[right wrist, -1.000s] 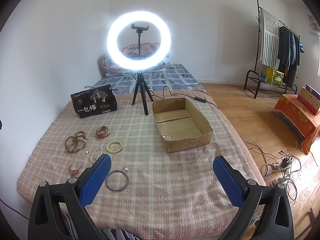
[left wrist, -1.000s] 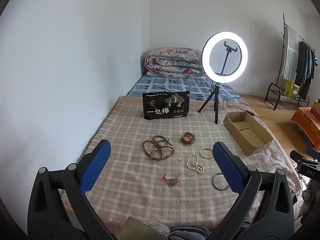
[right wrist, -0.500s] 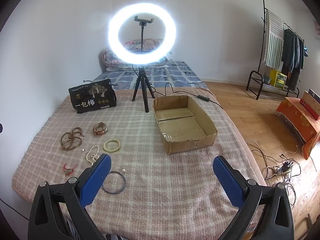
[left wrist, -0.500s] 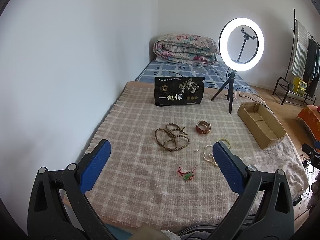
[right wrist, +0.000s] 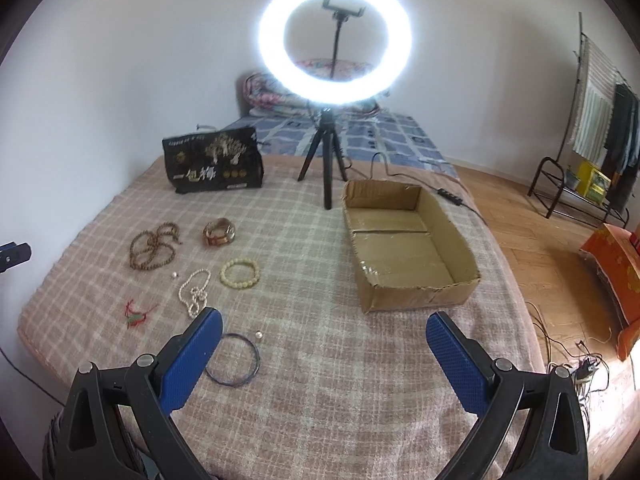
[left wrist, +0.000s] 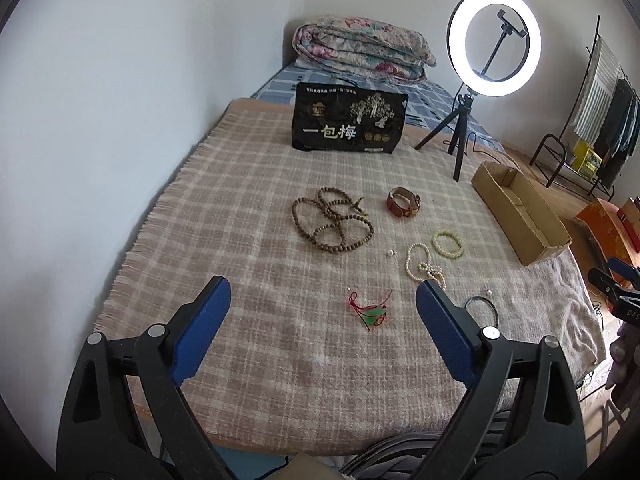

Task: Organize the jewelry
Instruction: 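Reach the left tool to the green jade pendant while the right tool approaches the blue bangle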

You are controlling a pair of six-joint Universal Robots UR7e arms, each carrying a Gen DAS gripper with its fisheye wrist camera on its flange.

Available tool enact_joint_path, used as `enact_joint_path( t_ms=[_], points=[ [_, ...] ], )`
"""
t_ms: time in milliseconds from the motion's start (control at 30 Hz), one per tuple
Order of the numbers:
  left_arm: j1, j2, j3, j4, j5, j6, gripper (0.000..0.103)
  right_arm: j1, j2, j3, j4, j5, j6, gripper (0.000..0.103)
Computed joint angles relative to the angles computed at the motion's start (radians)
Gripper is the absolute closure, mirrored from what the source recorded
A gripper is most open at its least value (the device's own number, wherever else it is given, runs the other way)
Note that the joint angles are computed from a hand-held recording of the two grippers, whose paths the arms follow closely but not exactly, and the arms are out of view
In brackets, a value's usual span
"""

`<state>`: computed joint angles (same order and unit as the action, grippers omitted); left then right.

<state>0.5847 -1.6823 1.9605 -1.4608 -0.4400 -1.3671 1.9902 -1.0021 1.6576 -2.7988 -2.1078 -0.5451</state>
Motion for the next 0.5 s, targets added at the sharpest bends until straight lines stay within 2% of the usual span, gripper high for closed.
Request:
enact_joint_path(
  t_ms=[133,267,300,367,433,500],
  points=[
    [0.045,0.015,0.044,-0.206,-0.062,0.194,0.021,-0.020,0.032,-0.033,0.111,0.015,-0.003,0.002],
    [0.091,0.037,0.073,-0.376,-0.122,0.355,0.024,-0.031,0.068,-0.051,0.195,0.014,-0.027,0.007],
    [0.103,0.042,0.079,-0.415,-0.139,0.390,0.027,-0.035,0.077,-0.055,0.215,0.018,-0.030,0.007],
    [0.131,0.057,0.078,-0.457,-0.173,0.433,0.033,-0.044,0.098,-0.071,0.262,0.020,-0.016,0.011],
    [0.156,0.072,0.085,-0.526,-0.203,0.504,0.033,-0.053,0.115,-0.086,0.302,0.025,0.007,0.018],
    [0.178,0.095,0.080,-0.543,-0.217,0.542,0.033,-0.061,0.128,-0.101,0.336,0.028,0.025,0.019]
  ],
)
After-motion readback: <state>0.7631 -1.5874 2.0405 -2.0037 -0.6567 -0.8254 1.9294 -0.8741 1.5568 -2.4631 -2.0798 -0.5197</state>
